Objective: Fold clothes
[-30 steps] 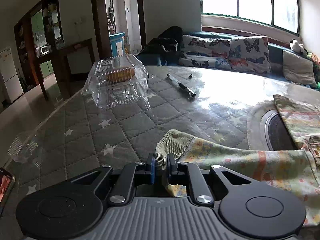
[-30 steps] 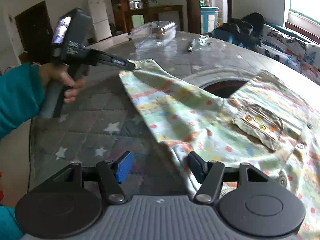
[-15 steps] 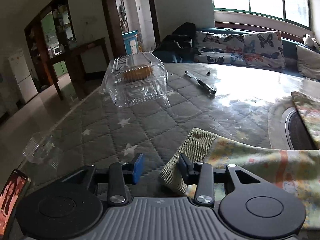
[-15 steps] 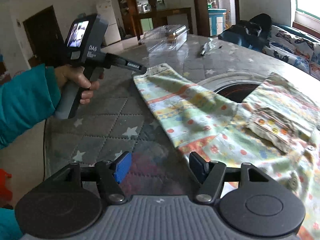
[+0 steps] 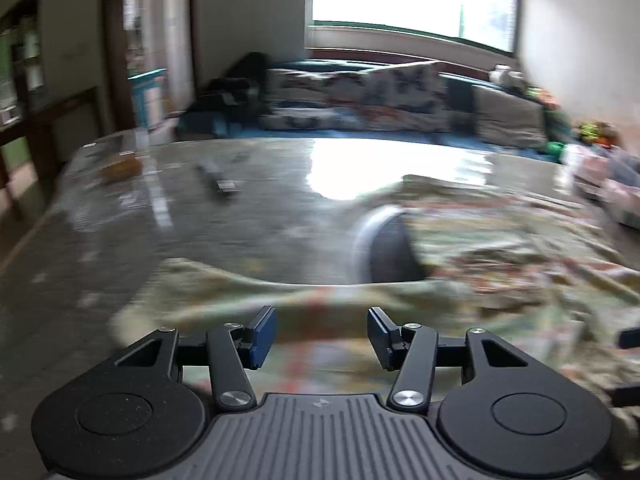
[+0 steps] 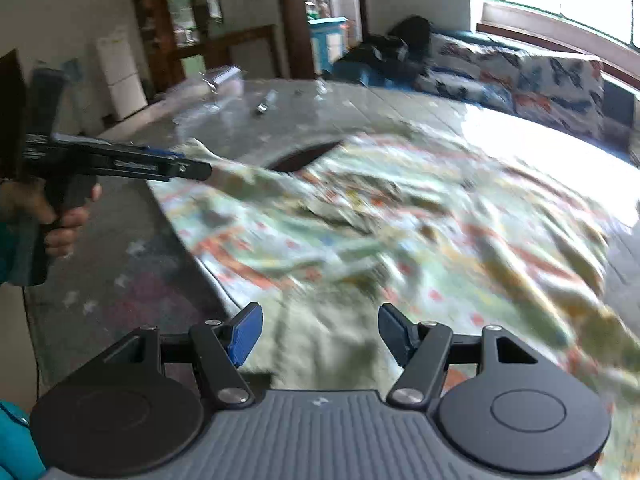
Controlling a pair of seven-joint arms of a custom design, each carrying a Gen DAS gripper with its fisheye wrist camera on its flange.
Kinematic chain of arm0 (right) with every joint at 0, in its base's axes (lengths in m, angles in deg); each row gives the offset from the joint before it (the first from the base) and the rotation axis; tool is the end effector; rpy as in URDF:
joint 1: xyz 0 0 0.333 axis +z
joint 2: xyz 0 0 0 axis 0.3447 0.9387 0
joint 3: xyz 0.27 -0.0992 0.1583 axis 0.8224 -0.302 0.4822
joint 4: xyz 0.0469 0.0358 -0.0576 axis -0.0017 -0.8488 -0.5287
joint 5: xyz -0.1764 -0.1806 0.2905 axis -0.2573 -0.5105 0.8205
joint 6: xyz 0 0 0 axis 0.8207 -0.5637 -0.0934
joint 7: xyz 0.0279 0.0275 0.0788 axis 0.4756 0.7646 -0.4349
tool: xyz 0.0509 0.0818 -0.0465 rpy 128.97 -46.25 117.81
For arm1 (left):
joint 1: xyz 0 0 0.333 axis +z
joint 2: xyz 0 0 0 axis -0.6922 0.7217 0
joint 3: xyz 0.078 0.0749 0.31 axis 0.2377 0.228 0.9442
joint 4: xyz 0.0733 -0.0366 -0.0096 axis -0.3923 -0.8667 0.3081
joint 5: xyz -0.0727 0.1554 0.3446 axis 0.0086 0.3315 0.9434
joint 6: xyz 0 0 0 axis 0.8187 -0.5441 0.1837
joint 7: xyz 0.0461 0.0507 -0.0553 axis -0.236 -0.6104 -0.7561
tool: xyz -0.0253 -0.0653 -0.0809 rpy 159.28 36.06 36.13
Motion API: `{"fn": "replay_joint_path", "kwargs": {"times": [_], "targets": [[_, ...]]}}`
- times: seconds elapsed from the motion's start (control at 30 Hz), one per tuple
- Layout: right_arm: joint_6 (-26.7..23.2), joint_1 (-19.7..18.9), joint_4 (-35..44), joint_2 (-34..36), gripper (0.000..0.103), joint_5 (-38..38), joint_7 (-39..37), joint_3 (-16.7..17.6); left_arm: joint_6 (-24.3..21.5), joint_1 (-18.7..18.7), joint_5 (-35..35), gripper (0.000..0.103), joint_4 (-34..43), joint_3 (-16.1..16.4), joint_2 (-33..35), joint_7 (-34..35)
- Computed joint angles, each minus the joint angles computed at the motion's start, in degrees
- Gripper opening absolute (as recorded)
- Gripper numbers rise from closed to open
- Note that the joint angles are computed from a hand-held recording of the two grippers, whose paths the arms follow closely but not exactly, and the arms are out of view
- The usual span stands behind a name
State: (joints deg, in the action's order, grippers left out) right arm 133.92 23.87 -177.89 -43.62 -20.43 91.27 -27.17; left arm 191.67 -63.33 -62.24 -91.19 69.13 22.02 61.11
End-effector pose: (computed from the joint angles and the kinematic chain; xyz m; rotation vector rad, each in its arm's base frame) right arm 0.6520 0.1134 0.4340 -1.9871 1.3758 -0.3974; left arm 0.7351 -0.2806 0.4191 -1.5052 1.9371 -0.9350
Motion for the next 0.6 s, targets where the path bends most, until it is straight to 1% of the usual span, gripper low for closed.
{"fn": "replay_joint_path", "kwargs": {"times": [0.03,0.1,0.23,0.3,0.37,0.47,0.57,0.6], "targets": [[-0.27,0.12,-0.56,-0.22,0.066,-0.52,0.85,-0.54,0.1,0.55,-0.15,0.055,0.4,-1.75,0.34,1.71],[-0.45,-0.57,-1.81,-0.88,0.066,0.44,0.4,-0.32,0.14,0.77,-0.29,0.055,1.03,-3.86,0.97,4.8],[-0.41,-1.24,-4.01,-2.62,0.066,3.21,-2.08,-0.04,-0.99,-0.33,-0.72,0.055,1.86,-5.14,2.08,8.79],[-0.66,-1.05,-4.88,-3.45,0.066,3.83,-3.0,-0.42,-1.93,-1.61,-0.32,0.055,2.11,-3.89,2.48,9.26],[-0.13,-1.05,-5.59,-4.25,0.066,5.34,-4.48,-0.58,-2.27,-3.13,1.02,0.055,1.8,-1.94,2.62,9.09],[1.1,-0.89,-5.7,-4.81,0.066,7.91,-5.71,-0.99,-1.29,-3.78,2.08,0.057,0.66,-0.83,2.32,8.79],[2.43,-0.54,-5.84,-4.81,0.066,8.59,-4.94,-1.86,-2.07,-3.61,1.87,0.057,0.94,-1.29,1.88,8.76],[2.71,-0.25,-5.92,-4.69,0.066,7.74,-3.81,-2.38,-2.21,-3.21,1.52,0.057,1.47,-2.04,1.99,9.2]]}}
